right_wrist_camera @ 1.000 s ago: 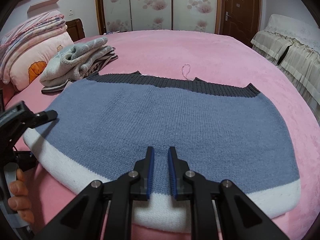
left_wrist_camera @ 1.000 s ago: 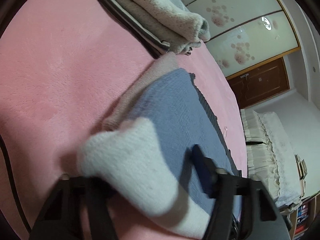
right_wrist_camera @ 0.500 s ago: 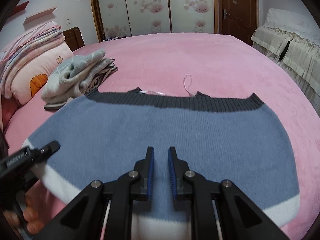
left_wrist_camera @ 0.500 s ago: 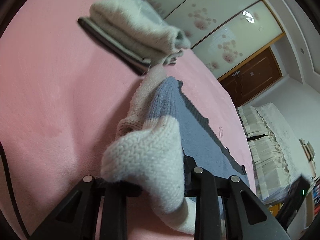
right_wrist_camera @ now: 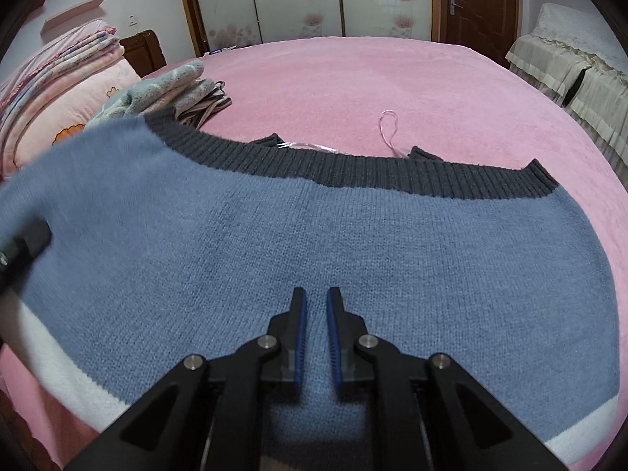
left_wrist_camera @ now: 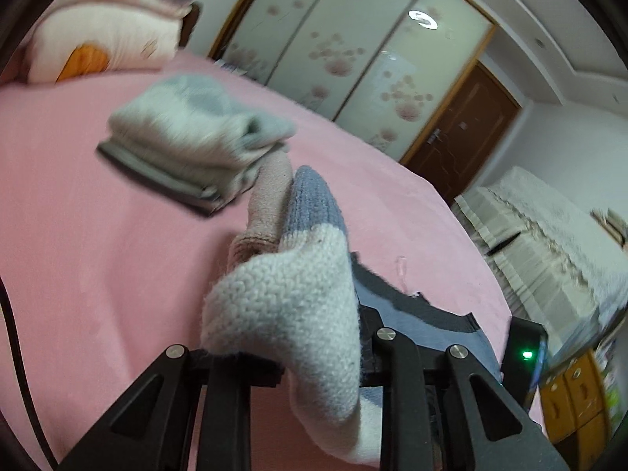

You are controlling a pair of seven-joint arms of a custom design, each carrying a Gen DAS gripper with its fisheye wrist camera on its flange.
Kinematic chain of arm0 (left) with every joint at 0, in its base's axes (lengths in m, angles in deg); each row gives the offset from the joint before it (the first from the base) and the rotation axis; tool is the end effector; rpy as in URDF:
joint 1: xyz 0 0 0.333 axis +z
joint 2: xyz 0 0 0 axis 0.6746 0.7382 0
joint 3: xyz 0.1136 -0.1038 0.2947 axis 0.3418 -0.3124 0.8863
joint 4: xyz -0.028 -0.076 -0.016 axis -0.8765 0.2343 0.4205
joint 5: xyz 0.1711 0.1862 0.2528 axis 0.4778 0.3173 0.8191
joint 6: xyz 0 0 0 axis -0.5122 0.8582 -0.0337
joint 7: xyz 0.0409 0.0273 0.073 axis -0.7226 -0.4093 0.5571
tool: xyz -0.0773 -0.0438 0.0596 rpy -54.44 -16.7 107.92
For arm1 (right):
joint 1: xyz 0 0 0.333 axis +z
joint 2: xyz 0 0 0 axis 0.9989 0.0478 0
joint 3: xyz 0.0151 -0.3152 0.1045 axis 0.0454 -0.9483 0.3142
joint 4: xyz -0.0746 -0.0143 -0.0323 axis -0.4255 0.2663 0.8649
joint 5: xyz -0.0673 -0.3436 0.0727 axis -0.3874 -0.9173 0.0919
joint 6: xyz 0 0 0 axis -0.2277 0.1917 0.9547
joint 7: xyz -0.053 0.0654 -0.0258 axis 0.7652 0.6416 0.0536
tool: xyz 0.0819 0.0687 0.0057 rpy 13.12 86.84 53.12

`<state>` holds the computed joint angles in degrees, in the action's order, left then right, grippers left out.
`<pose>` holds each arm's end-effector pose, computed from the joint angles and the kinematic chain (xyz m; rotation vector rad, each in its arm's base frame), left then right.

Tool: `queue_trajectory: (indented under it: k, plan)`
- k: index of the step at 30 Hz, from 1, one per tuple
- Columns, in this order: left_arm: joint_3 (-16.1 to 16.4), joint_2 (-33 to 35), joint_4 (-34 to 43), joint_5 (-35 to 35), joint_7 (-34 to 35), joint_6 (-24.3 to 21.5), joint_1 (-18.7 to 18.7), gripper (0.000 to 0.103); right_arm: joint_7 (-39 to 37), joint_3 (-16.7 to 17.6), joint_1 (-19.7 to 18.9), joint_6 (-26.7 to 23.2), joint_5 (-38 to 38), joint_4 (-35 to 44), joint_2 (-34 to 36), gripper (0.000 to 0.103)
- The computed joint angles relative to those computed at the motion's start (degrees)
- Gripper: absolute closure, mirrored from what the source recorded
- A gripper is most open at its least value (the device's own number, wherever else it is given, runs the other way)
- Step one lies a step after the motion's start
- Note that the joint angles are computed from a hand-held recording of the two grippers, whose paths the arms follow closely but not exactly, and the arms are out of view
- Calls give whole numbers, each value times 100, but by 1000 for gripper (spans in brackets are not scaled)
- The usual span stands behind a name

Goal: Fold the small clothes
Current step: 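Fold the held edge across the sweater with the left gripper and release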

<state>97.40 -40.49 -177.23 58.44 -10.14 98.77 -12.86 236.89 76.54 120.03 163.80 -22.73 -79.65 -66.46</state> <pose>0.4416 -0.1826 0.5437 -1.8618 1.7264 -1.4111 0.4327 0.3976 0.5333 -1.6680 1.9956 -0.5299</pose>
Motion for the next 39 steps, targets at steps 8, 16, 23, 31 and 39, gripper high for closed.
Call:
queue_trajectory:
  k: [8,16,23,31,39]
  plan:
    - [-1811,403,1063,315,175,-540,1175,81,669,-33,-302,825,-15,-1204,-1155,93]
    - [-3275,1251,2243,822,-53,-1071,1620,82,1302,83,-681,665,99,-2998,-3175,93]
    - [-4023,2112,3012,1866,-399,-2116,1426,82,1521,120,-683,154,511,-4058,-4523,93]
    - [-4258,2237,2924,3484,-1255,-2271,1498,82,1472,65,-531,294,785,-4507,-4843,93]
    - [-5124,2303,2920,2791,-408,-2215,2309,68,1351,20,-551,495,790,-4462,-4747,92]
